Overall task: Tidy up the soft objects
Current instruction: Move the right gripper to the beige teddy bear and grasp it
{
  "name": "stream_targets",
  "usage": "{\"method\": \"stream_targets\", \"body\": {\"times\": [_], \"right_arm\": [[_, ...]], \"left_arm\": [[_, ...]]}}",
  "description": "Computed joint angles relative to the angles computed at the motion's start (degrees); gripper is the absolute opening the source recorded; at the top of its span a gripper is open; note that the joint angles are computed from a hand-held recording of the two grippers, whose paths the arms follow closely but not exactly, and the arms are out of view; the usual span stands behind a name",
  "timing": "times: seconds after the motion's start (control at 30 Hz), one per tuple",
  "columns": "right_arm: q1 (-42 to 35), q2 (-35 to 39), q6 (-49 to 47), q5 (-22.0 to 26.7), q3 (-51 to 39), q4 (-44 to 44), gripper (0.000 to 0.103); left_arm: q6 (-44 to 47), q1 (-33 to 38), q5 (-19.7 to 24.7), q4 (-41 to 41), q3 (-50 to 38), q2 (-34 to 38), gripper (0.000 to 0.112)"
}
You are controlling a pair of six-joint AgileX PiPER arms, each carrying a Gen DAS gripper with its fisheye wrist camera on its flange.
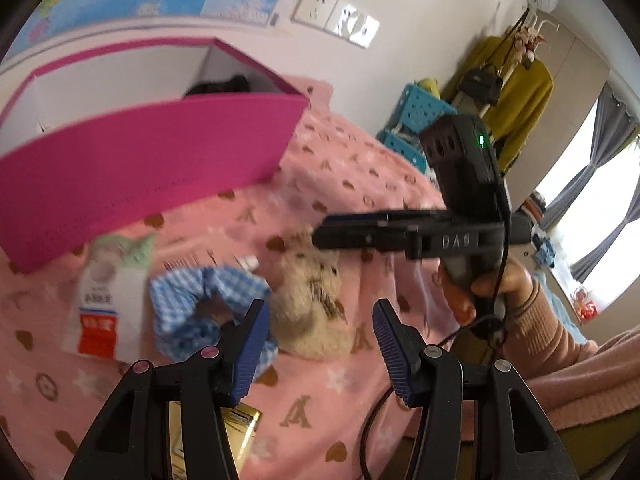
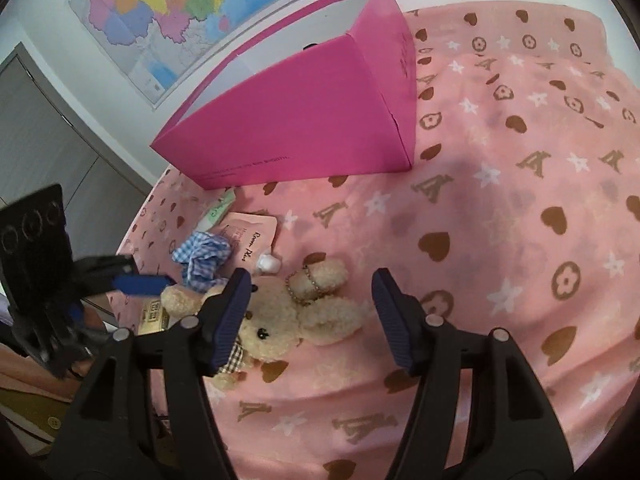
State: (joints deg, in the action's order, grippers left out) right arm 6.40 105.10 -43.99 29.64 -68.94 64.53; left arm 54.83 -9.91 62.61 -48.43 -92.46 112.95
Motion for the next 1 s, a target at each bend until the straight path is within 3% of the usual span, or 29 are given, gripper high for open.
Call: {"method": "stream_targets", "body": {"times": [0.2,0.43,0.53,0.63,0.7,0.73,0.77,0.9,1.0], "right_arm": [[-0.7,1.6,-6.3,2.9,0.1,5.6,0.06],[-1.6,-0.3,-9.4,3.1,2.2,7.6,0.017],[-1.7,-1.3,-11.2,4.1,3.2,8.7,0.011],[-0.3,-2.4,-8.2,1.4,3.4,5.3,0.011],[-0.2,-2.2,-4.3,-1.5,3.1,2.7,0.028],[-1.0,-1.6,-5.2,-0.5,2.8,4.5,0.048],[-2.1,-0.8,-7.5,0.8,2.7,8.2,0.058],[-2.6,2.4,-8.3,4.3,-0.8,8.2,0.058],[-1.0,3.7,-6.0,4.6,-2.9,4.1,0.043]], "left_arm": [[-2.5,-1.3,-1.8,2.6,1.5,-0.2,0.048],[-7.7,-0.1,-1.0,3.4,-1.6,1.9,0.026],[-8.3,1.0,-0.2,2.1,-2.5,2.7,0.022],[-8.2,1.0,-0.6,1.8,-2.4,2.5,0.022],[-9.1,0.6,-1.3,2.8,-2.5,2.5,0.022],[-9.4,0.5,-1.5,3.2,-2.5,2.6,0.022],[-9.5,0.4,-1.5,3.4,-2.5,2.6,0.022],[-9.5,0.3,-1.9,3.9,-1.6,2.0,0.022],[-9.7,0.3,-2.2,4.1,-1.5,2.0,0.022]]}}
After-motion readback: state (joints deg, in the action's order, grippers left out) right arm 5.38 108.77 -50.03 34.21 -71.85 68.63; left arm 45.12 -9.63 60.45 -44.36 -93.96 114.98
